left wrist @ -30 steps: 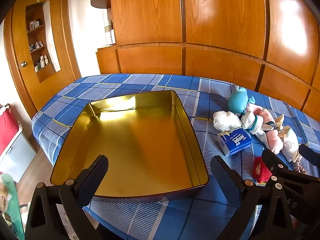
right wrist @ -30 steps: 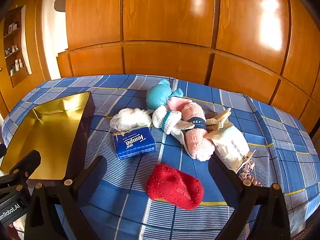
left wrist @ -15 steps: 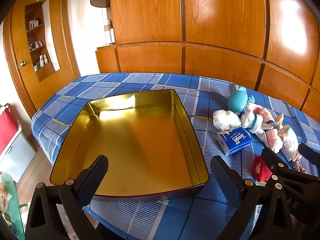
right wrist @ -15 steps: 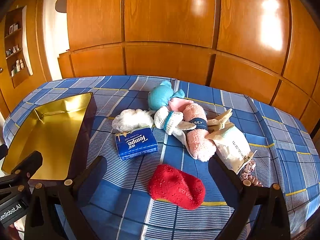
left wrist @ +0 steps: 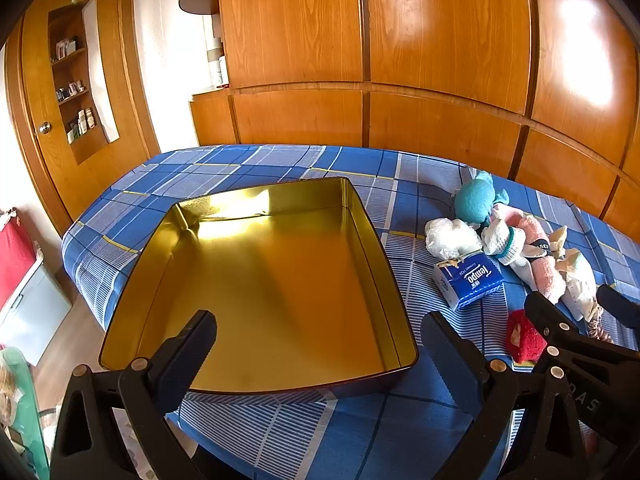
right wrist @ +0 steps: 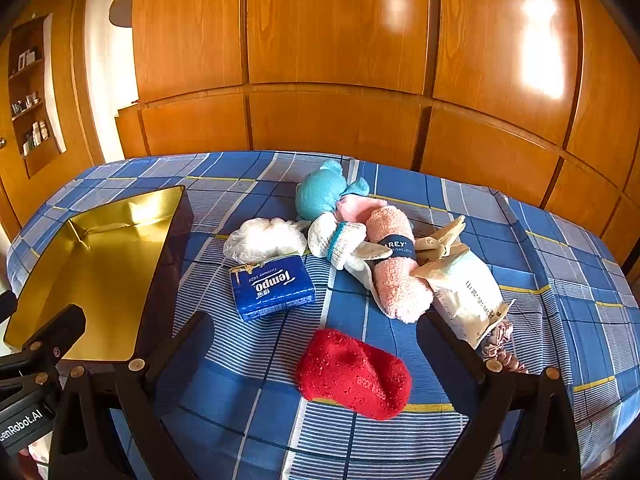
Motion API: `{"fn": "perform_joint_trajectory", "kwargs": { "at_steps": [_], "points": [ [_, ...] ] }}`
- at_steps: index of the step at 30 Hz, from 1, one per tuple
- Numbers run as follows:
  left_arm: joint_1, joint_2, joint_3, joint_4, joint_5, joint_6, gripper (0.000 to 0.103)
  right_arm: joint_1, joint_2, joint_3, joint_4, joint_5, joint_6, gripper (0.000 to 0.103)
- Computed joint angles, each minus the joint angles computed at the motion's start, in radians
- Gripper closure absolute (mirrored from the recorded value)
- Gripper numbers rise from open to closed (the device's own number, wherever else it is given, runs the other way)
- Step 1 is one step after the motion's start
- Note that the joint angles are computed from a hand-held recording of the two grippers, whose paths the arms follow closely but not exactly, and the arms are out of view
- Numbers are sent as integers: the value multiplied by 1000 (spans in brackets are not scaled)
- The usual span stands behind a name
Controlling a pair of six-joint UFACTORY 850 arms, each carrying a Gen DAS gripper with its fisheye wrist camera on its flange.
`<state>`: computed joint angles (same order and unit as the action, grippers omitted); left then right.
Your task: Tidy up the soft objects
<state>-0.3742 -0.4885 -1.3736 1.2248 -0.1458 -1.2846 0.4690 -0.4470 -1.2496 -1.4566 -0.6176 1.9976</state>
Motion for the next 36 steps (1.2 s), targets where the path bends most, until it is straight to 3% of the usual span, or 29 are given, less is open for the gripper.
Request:
{"fn": "perform_joint_trajectory", "kwargs": {
  "at_steps": [36],
  "points": [
    [-3,4,1,36,-2,-22,1,-4,18,14,-17,-4,26,0]
  ]
}}
